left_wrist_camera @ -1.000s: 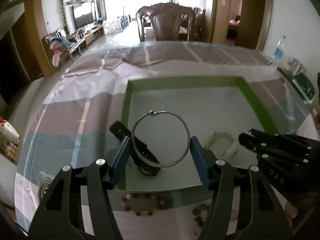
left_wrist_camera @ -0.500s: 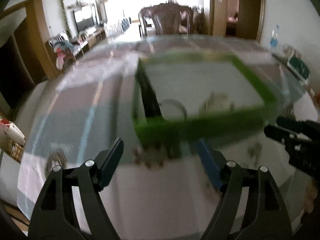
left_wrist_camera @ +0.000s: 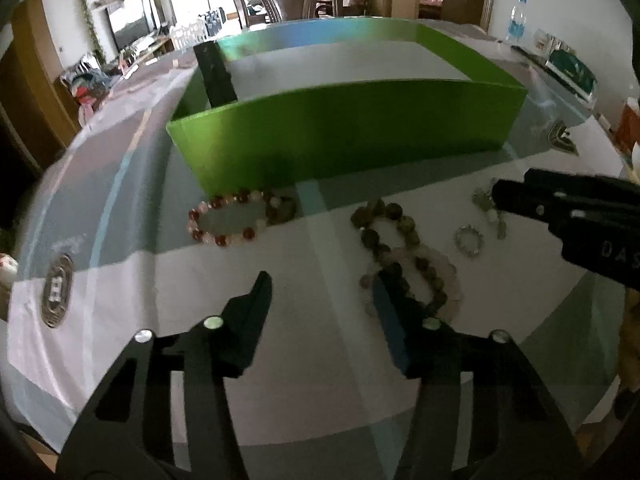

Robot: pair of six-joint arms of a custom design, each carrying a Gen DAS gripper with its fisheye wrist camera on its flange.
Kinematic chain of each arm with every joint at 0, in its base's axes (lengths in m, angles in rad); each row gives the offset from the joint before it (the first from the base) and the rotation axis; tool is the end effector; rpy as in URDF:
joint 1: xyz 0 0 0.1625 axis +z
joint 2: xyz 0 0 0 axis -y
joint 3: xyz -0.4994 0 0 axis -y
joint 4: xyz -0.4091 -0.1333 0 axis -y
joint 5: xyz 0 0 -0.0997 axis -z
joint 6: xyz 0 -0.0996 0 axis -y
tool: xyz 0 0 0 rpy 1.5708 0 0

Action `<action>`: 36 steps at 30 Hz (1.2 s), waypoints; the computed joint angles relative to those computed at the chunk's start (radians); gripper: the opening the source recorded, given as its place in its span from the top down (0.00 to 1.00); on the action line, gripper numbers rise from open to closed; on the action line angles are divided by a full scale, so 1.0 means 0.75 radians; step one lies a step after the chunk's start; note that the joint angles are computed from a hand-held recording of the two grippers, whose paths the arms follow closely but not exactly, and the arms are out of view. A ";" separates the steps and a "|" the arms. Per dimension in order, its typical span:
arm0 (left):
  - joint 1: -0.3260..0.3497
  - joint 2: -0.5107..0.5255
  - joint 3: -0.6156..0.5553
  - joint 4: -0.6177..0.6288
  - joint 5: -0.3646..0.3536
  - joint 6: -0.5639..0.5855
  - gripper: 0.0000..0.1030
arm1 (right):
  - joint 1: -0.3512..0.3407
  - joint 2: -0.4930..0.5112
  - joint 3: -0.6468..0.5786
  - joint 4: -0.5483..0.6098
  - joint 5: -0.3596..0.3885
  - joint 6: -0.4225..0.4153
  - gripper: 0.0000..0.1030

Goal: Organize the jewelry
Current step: 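Move the left tool to the pink quartz bracelet while the right tool moves to the dark wooden bracelet, then grasp the pink quartz bracelet with the left tool while the right tool grasps the dark wooden bracelet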

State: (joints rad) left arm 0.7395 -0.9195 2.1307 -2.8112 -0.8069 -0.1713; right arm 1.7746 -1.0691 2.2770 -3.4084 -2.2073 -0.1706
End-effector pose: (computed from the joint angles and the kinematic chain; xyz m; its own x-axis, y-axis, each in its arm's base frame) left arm -0.2689 -0.5190 0.1078 -0.6201 0.3975 -0.6763 0.6422 0.7524 -0.1466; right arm 0.1764 -0.4875 0.2119 -0.8181 0.0430 0.5734 -0.3069 0.8105 -0.4988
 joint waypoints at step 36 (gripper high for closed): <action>0.009 -0.133 0.183 -0.110 0.100 -0.124 0.49 | 0.085 0.114 0.134 -0.187 -0.117 -0.117 0.91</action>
State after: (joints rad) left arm 0.7460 -1.0188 2.2679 -2.8935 -0.7315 -0.2642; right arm 1.8382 -0.9837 2.3776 -3.5484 -2.2951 -0.2584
